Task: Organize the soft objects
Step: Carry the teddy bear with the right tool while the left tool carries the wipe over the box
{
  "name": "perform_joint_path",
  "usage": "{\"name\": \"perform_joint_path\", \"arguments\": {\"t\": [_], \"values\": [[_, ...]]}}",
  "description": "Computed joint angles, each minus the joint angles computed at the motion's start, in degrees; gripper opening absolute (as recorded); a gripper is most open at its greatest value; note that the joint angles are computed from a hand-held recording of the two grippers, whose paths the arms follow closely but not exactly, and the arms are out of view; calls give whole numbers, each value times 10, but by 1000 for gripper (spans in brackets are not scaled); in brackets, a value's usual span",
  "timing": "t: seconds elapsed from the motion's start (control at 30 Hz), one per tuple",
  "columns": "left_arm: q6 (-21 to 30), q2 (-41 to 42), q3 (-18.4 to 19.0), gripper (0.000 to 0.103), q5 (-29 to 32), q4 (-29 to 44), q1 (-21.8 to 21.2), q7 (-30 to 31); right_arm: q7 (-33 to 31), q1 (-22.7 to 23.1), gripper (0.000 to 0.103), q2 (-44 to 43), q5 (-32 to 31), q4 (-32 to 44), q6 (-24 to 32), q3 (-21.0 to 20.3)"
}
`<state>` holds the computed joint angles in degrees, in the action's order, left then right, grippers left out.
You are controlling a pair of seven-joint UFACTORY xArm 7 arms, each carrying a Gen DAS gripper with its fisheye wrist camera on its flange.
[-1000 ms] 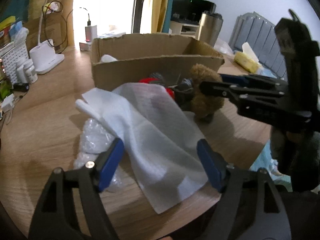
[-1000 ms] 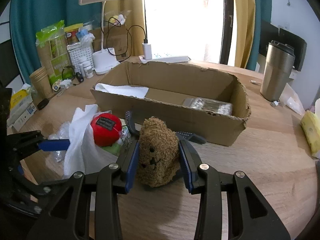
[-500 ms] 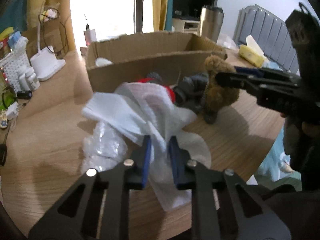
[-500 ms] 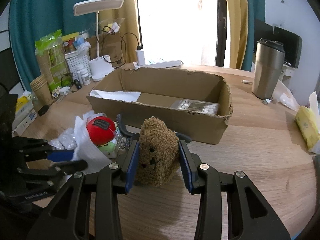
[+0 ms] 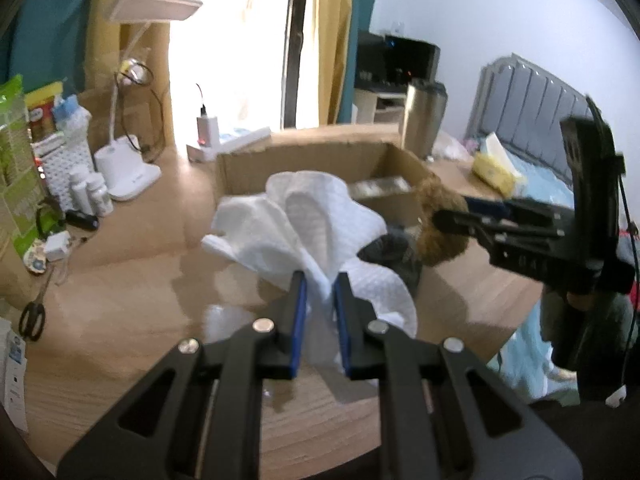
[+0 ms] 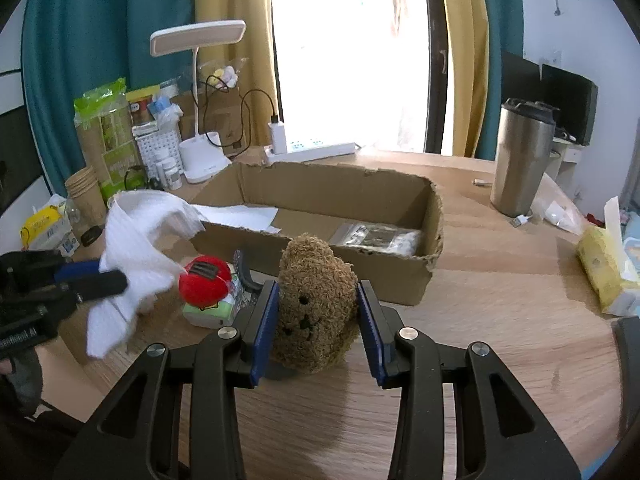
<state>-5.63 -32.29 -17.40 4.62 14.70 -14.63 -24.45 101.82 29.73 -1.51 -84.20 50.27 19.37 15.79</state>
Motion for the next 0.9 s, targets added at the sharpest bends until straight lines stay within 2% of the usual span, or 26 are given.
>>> {"name": "perform_joint_path", "arguments": {"t": [0.33,0.53,0.9], "values": [[-6,-37,-14,15,2,9,41,-9,10,-17,41,-37,-14,-15,-5,2],[-21,-10,-26,15,2,39,62,-9,10,-31,41,-45,-29,-11,-18,2],[-47,52,-70,15,0,105,105,5,13,-54,41,-37,-61,16,-55,-14]]}}
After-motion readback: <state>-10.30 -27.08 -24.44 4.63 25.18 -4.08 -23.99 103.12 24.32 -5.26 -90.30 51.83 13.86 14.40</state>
